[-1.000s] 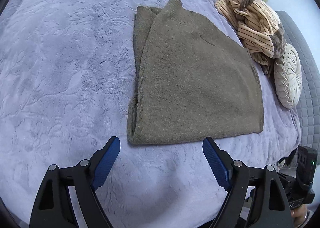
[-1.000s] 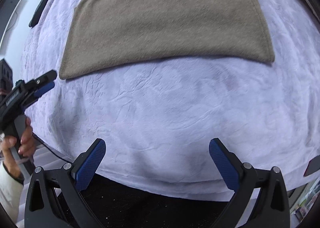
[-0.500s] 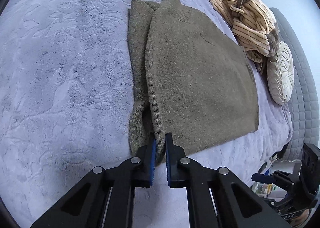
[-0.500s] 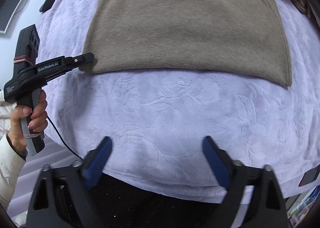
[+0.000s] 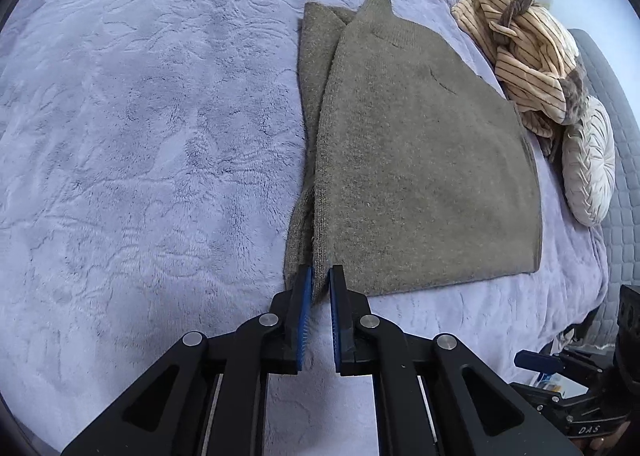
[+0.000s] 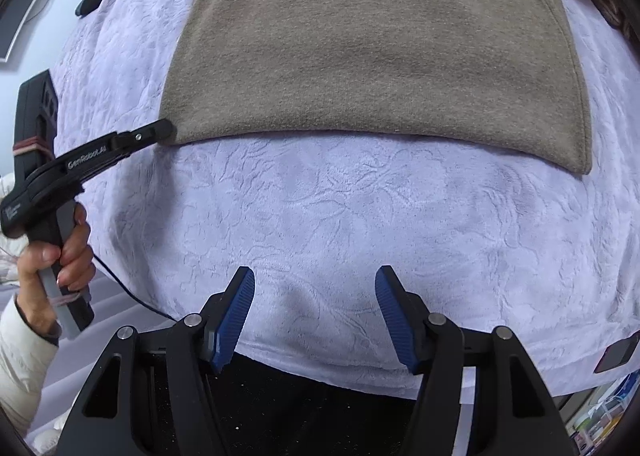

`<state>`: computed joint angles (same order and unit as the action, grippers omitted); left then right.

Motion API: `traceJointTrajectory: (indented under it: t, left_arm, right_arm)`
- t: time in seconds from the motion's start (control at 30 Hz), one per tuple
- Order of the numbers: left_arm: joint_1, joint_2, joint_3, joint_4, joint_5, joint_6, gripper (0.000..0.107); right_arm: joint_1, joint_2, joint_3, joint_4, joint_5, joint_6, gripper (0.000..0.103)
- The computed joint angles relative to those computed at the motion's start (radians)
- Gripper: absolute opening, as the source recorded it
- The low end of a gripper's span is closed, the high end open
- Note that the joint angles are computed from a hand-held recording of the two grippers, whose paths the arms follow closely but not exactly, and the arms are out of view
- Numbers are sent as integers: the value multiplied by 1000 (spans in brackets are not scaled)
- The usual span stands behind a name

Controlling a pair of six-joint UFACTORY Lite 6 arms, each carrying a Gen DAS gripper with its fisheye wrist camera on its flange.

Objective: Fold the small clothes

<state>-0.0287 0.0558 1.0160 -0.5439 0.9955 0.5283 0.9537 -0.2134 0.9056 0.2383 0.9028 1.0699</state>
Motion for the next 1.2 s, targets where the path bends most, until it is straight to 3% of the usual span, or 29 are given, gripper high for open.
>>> traceJointTrajectory:
  t: [0.07, 0.13, 0.17, 0.2, 0.57, 1.03, 1.2]
  left_arm:
    - [-8, -3, 6, 22, 6, -21, 10]
    - [-21, -7, 15, 50, 7, -47, 44]
    - [-28, -21, 12, 66, -2, -70, 77]
    - [-30, -39, 6, 74, -15, -81, 84]
    - [-102, -116, -43, 155, -19, -194, 84]
    - [-154, -155, -99, 57, 14, -237, 84]
    - [-84, -145, -139, -115, 63, -149, 84]
  right_arm:
    - [-10, -11, -8, 2, -4, 5, 68]
    - [-10, -14, -7, -4, -4, 13, 70]
    - [-4, -7, -1, -10, -6, 21, 70]
    - [2, -8, -2, -14, -6, 30, 70]
    - [36, -45, -49, -19, -46, 106, 70]
    - [72, -137, -134, -24, -49, 182, 70]
    - [82, -164, -167, -22, -58, 207, 71]
